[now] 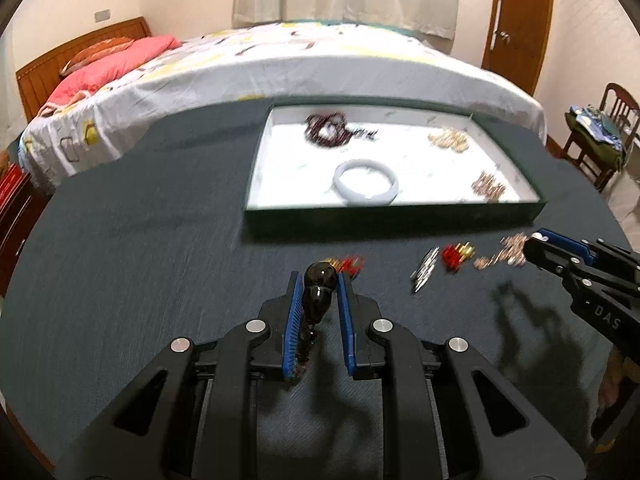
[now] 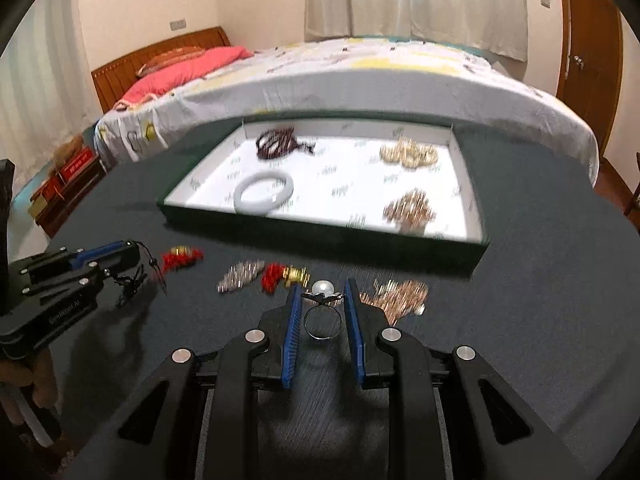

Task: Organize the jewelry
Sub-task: 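Carry the pendant and pearl ring into the box and open both tools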

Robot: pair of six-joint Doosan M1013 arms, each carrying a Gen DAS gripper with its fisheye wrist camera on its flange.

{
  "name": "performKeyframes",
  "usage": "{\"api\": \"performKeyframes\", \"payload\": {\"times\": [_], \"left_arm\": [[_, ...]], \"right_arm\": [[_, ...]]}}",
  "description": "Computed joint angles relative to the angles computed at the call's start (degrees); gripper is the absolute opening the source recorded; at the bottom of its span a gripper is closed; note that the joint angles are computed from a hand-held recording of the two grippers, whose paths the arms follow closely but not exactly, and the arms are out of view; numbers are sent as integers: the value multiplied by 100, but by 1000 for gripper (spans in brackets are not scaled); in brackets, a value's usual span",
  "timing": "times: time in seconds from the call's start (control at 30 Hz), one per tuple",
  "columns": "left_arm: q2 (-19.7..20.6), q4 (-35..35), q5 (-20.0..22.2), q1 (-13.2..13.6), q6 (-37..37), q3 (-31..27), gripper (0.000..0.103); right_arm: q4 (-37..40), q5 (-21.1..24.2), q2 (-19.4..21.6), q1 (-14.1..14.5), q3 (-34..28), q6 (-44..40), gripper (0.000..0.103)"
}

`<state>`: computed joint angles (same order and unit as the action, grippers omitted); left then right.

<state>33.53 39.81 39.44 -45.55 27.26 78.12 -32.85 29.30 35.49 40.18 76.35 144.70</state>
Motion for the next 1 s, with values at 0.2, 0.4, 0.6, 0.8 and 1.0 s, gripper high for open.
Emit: {"api": "performKeyframes", "payload": {"times": [0.2, 0.4, 0.6, 0.8, 1.0], "left_arm": [[210, 21, -125, 44, 219, -506, 18], [656, 59, -68, 138, 516, -1337, 18], [1335, -343, 313, 260, 1122, -2448, 18], [1997, -1059, 905, 360, 1797, -3481, 18], [2381, -1351, 1467, 386, 2180, -4081, 18]], "right_arm": [[-473, 24, 44, -141, -234, 314, 22], [-571, 151, 275, -341, -692, 209, 22], [-228, 393, 649, -508, -1218, -257, 22], [437, 667, 965, -627, -1596, -931, 22], [803, 871, 1121, -696, -1738, -1205, 22]]}}
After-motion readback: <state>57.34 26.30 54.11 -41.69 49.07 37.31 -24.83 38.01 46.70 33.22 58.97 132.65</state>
